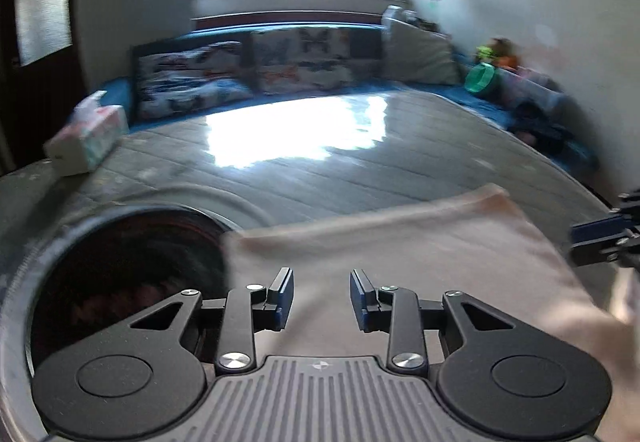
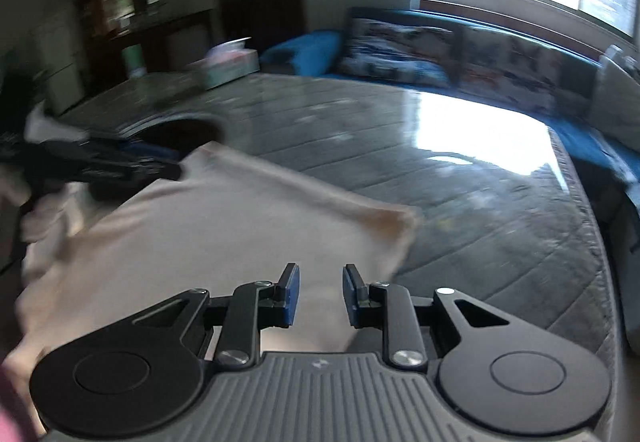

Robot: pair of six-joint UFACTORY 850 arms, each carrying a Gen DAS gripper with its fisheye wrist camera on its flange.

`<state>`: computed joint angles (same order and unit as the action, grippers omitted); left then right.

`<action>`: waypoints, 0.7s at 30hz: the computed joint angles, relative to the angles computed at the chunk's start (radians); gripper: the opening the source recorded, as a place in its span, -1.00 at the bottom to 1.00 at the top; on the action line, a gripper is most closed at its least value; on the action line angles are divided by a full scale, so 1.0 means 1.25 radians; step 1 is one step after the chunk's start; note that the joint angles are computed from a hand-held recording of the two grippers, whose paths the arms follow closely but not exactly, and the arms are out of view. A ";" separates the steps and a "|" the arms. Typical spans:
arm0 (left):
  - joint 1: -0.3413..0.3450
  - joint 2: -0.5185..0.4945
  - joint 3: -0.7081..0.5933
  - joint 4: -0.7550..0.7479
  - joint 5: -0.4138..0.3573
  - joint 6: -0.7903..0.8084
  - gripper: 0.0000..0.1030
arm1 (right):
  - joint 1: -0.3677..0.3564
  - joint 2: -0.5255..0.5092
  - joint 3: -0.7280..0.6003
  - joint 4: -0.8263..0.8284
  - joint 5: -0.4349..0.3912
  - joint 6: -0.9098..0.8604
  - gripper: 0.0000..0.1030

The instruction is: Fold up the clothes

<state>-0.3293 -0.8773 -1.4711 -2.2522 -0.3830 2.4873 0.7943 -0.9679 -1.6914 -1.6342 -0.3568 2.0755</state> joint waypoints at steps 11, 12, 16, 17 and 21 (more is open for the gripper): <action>-0.032 0.087 0.183 0.069 -0.090 0.014 -0.34 | 0.060 0.005 0.050 -0.005 -0.001 0.076 -0.60; -0.032 0.088 0.188 0.074 -0.089 0.015 -0.34 | 0.060 0.007 0.055 -0.008 -0.004 0.085 -0.60; -0.036 0.093 0.200 0.080 -0.086 0.018 -0.34 | 0.066 0.015 0.062 -0.079 -0.026 0.158 -0.59; -0.036 0.094 0.202 0.079 -0.087 0.021 -0.34 | 0.066 0.013 0.059 -0.091 -0.032 0.173 -0.59; -0.038 0.095 0.205 0.086 -0.086 0.022 -0.33 | 0.058 -0.003 0.048 -0.069 -0.031 0.177 -0.59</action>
